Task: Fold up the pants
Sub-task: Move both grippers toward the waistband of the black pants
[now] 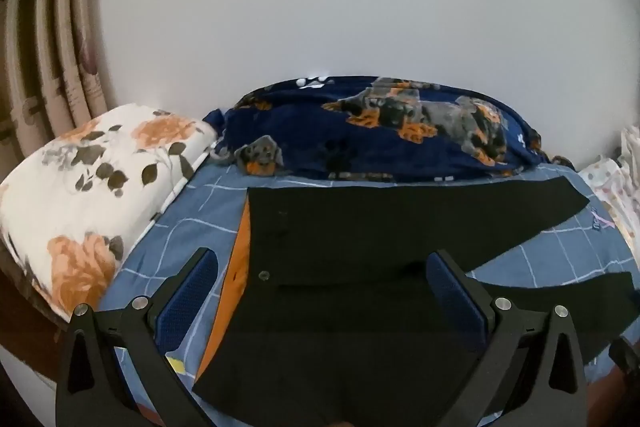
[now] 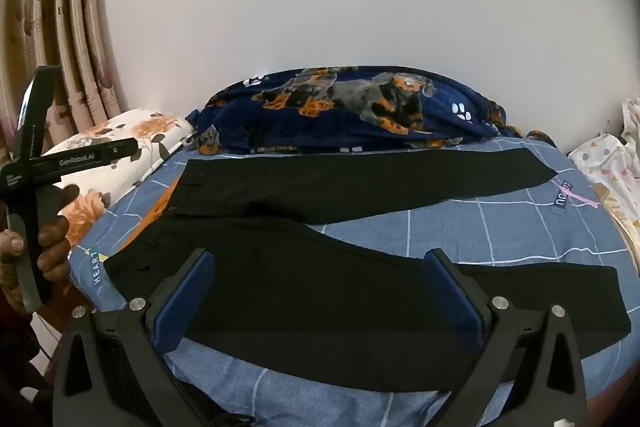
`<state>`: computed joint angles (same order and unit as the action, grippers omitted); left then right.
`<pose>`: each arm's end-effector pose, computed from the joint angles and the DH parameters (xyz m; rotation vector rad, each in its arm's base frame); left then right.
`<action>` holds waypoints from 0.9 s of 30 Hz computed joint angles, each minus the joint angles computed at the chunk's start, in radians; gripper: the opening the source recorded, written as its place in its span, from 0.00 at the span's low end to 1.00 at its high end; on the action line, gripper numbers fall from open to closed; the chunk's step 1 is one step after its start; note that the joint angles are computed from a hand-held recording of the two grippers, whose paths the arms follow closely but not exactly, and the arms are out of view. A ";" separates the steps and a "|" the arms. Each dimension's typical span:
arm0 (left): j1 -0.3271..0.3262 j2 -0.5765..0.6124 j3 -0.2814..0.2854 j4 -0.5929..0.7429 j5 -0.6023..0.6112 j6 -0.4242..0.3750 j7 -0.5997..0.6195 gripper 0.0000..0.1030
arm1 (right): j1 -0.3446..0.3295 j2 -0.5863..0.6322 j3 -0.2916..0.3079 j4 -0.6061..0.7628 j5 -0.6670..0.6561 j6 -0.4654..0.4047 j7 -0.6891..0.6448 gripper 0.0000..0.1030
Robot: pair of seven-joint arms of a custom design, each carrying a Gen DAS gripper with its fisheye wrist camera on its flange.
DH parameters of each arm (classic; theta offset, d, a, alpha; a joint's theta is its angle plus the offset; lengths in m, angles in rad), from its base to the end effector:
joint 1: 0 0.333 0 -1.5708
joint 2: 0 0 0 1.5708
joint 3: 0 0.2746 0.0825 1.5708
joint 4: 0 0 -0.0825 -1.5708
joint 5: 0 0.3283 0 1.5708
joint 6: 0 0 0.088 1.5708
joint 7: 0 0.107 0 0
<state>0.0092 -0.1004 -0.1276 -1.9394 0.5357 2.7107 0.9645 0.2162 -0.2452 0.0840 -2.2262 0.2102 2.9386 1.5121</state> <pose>0.5242 -0.0836 0.6001 -1.7016 1.5470 -0.7355 0.4663 0.1341 0.5731 -1.7279 1.4375 -0.6043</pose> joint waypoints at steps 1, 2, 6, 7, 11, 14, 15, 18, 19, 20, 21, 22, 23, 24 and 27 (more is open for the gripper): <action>-0.013 -0.007 0.023 -0.027 -0.015 0.028 -0.010 1.00 | -0.005 0.000 0.004 0.001 -0.007 -0.001 0.008 1.00; -0.001 0.001 0.010 -0.020 -0.047 0.014 0.017 1.00 | -0.020 0.001 0.016 0.000 -0.030 0.000 0.028 1.00; 0.004 0.003 0.022 -0.048 -0.090 0.043 0.059 1.00 | -0.098 0.004 0.077 0.009 -0.173 -0.007 0.172 1.00; 0.000 0.012 0.024 -0.026 -0.117 0.025 0.093 1.00 | -0.093 0.005 0.073 0.012 -0.178 -0.007 0.183 1.00; 0.009 0.029 0.029 -0.036 -0.114 0.051 0.125 1.00 | 0.071 0.012 -0.058 0.008 0.038 0.042 -0.013 1.00; 0.028 0.027 0.061 -0.108 -0.201 0.198 0.222 1.00 | 0.221 0.020 -0.173 0.027 0.326 0.032 -0.259 1.00; 0.065 0.028 0.045 -0.126 -0.168 0.239 0.196 1.00 | 0.261 0.024 -0.205 0.036 0.432 0.025 -0.333 1.00; 0.034 0.073 0.093 -0.101 -0.371 0.197 0.430 1.00 | 0.340 0.040 -0.260 0.053 0.726 0.034 -0.480 1.00; 0.048 0.106 0.093 -0.051 -0.372 0.124 0.434 1.00 | 0.328 0.053 -0.261 0.069 0.757 -0.005 -0.470 1.00; 0.060 0.140 0.093 0.006 -0.339 0.064 0.401 1.00 | 0.299 0.071 -0.258 0.090 0.739 -0.074 -0.434 1.00; 0.071 0.177 0.096 0.056 -0.307 0.020 0.372 1.00 | 0.277 0.103 -0.260 0.121 0.652 -0.136 -0.358 1.00; 0.081 0.198 0.097 0.074 -0.292 0.012 0.360 1.00 | 0.241 0.116 -0.228 0.128 0.603 -0.143 -0.322 1.00; 0.092 0.234 0.103 0.111 -0.271 0.005 0.351 1.00 | 0.214 0.126 -0.203 0.128 0.525 -0.130 -0.267 1.00; 0.099 0.258 0.107 0.134 -0.250 0.004 0.339 1.00 | 0.178 0.138 -0.171 0.131 0.399 -0.121 -0.169 1.00; 0.150 0.388 0.075 0.283 -0.316 -0.005 0.479 1.00 | 0.099 0.194 -0.119 0.195 0.185 -0.195 -0.031 1.00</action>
